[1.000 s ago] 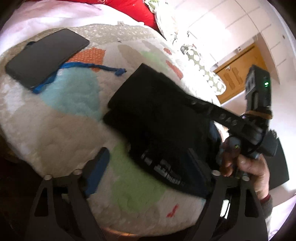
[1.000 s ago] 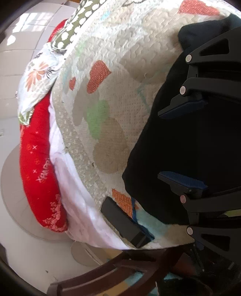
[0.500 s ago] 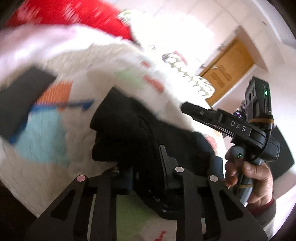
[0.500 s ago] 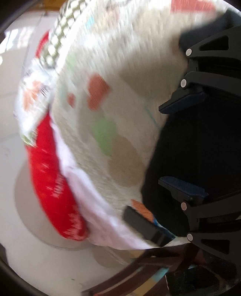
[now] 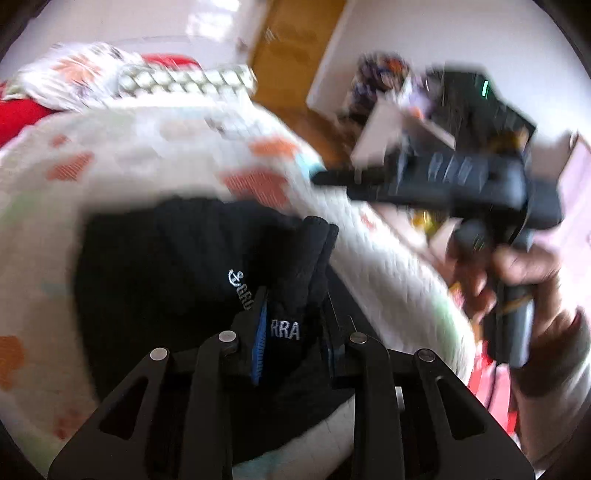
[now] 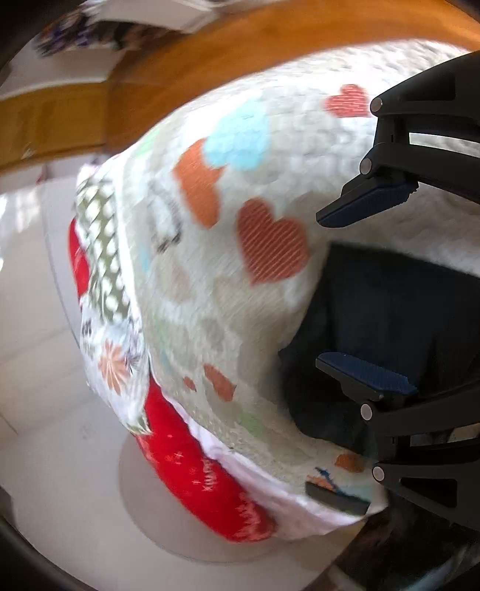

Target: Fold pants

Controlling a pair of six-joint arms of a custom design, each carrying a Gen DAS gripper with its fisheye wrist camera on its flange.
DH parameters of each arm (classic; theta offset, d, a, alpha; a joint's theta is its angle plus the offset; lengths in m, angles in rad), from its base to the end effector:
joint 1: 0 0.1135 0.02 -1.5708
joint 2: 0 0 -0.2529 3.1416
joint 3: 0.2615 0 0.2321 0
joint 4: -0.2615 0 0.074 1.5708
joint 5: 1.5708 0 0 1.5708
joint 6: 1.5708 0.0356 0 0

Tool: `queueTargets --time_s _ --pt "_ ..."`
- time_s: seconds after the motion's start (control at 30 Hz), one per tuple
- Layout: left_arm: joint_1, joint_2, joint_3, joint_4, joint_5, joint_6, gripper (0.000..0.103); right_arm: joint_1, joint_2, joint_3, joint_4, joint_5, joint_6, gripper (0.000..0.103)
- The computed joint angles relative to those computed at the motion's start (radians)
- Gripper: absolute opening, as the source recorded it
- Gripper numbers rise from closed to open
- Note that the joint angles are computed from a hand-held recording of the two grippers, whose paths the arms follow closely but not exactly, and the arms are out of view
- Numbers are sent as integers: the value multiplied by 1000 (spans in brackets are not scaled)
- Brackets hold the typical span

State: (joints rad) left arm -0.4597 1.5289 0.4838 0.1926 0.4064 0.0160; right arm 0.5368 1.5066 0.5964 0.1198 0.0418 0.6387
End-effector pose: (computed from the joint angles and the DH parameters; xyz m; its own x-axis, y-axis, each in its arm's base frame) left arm 0.2125 -0.1209 0.1220 -0.6644 0.3453 -0.6628 0.6514 0.7023 -0.2871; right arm 0.2292 0.1347 0.1478 -0.7798 0.2291 -0.5826 -0.0259 0.9181 0.3956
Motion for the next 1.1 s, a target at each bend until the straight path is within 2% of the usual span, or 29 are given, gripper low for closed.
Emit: queueTargets --time_s 0.07,0.1,0.13,0.17,0.23,0.27,0.33,0.43,0.47,0.53,0.67,0.73,0.8,0.83,0.87,0.9,1.0,1.1 --pt "5 -38 -29 2 -17 31 24 -25 -17 -94 135 -87 36 68" --pt "28 -68 -34 -22 6 39 30 -30 -16 -121 182 -116 48 68" --pt "91 -112 -30 -77 85 60 50 -30 -8 -143 227 -138 64 68" --pt "157 -151 -24 -123 161 86 77 -25 1 -157 260 -152 79 69" --pt "220 -227 -44 -126 230 88 89 -12 18 -183 320 -183 101 70" --pt "265 -268 -49 -150 269 118 89 -6 34 -194 365 -209 111 71" --pt "283 -297 -26 -220 270 157 89 9 68 -201 427 -239 129 74" --pt "305 -255 -10 -197 198 182 89 32 146 -148 420 -256 128 77" --pt "298 -208 8 -179 135 173 89 39 174 -126 407 -259 122 77" --pt "306 -115 29 -127 80 152 89 43 238 -88 411 -292 113 77" --pt "306 68 66 -39 29 107 89 30 380 -41 541 -355 133 77" --pt "299 120 75 -28 24 92 89 31 416 -11 547 -331 126 60" --pt "296 119 72 -30 26 78 89 39 412 9 517 -315 95 39" --pt "295 101 64 -32 28 75 89 41 389 -4 516 -314 82 36" --pt "293 72 55 -34 32 75 89 51 345 -29 516 -302 63 26" --pt "289 37 40 -39 34 76 89 49 290 -67 516 -301 54 22" --pt "290 -86 -3 -71 52 87 89 53 116 -189 541 -285 60 19" --pt "286 -157 -42 -75 79 82 89 81 -82 -286 432 -205 44 19"
